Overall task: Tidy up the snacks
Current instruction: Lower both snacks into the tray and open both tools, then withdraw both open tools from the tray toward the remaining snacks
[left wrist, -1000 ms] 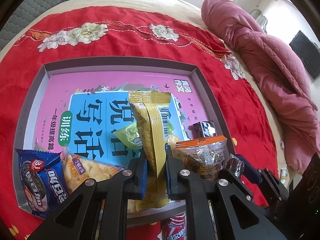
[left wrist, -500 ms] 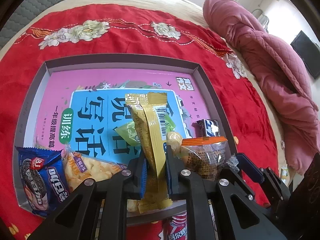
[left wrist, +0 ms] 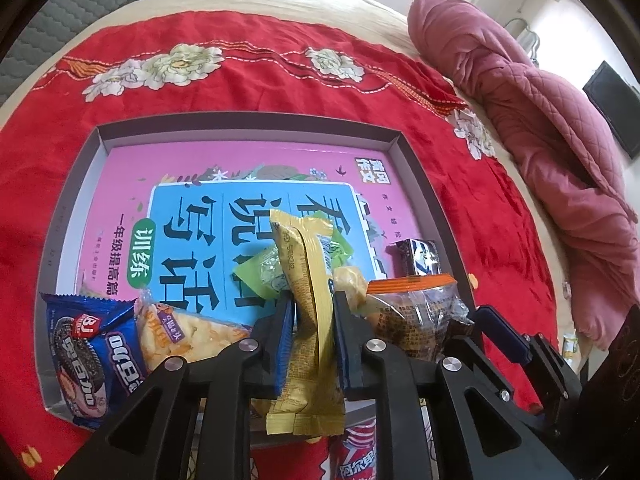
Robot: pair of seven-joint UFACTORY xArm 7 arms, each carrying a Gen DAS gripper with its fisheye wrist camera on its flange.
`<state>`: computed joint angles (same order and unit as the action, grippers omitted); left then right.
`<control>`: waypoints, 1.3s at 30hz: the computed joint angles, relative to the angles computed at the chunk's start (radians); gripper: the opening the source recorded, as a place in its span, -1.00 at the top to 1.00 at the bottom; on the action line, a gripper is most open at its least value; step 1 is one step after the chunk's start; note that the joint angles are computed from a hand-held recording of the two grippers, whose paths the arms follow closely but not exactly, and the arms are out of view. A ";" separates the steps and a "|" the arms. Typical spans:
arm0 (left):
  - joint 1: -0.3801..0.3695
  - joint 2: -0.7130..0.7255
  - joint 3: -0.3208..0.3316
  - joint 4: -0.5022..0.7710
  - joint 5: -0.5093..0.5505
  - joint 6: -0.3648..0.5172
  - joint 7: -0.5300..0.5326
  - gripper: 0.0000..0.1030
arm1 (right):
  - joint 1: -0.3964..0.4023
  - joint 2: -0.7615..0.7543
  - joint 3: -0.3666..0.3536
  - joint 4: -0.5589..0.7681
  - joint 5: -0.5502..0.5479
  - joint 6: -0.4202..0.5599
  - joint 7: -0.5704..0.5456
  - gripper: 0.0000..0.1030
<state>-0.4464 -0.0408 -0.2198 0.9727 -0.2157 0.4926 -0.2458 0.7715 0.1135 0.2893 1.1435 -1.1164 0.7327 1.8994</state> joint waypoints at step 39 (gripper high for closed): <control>0.002 -0.298 0.056 -0.179 -0.088 0.125 0.111 0.10 | 0.017 -0.062 0.076 0.001 0.010 0.148 0.113 -0.12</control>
<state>-0.4442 -0.3384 -0.1641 0.7937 -0.3038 0.6180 -0.1348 0.7889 0.0512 0.3648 1.1448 -1.1059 0.8804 2.0125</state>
